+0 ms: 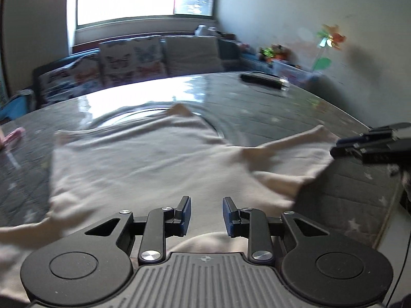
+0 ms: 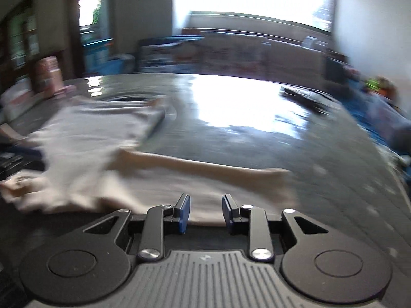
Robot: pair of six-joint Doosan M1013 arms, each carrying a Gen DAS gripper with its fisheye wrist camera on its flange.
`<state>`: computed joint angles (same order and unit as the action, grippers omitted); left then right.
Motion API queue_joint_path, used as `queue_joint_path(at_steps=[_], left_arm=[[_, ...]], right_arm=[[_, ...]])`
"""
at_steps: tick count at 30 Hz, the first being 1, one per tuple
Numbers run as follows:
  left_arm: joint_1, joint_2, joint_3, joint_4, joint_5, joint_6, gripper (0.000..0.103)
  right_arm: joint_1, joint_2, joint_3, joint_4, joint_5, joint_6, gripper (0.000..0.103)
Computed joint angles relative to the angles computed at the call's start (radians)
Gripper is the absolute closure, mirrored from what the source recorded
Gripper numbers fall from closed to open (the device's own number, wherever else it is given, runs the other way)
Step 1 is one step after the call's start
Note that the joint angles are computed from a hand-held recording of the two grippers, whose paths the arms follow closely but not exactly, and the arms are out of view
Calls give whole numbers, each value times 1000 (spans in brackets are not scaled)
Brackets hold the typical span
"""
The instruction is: Fold clothes
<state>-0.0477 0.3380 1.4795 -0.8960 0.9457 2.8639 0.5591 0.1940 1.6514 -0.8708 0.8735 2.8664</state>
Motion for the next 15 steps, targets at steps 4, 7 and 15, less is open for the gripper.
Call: queue_joint_path(at_steps=[4, 7, 15], left_arm=[[-23, 2, 1, 16, 15, 6, 74], [-33, 6, 1, 27, 28, 6, 74], [-45, 11, 4, 55, 55, 12, 74]], right_arm=[[-19, -12, 30, -20, 61, 106, 76], [-34, -17, 47, -24, 71, 147, 75], [-55, -14, 63, -19, 69, 152, 84]])
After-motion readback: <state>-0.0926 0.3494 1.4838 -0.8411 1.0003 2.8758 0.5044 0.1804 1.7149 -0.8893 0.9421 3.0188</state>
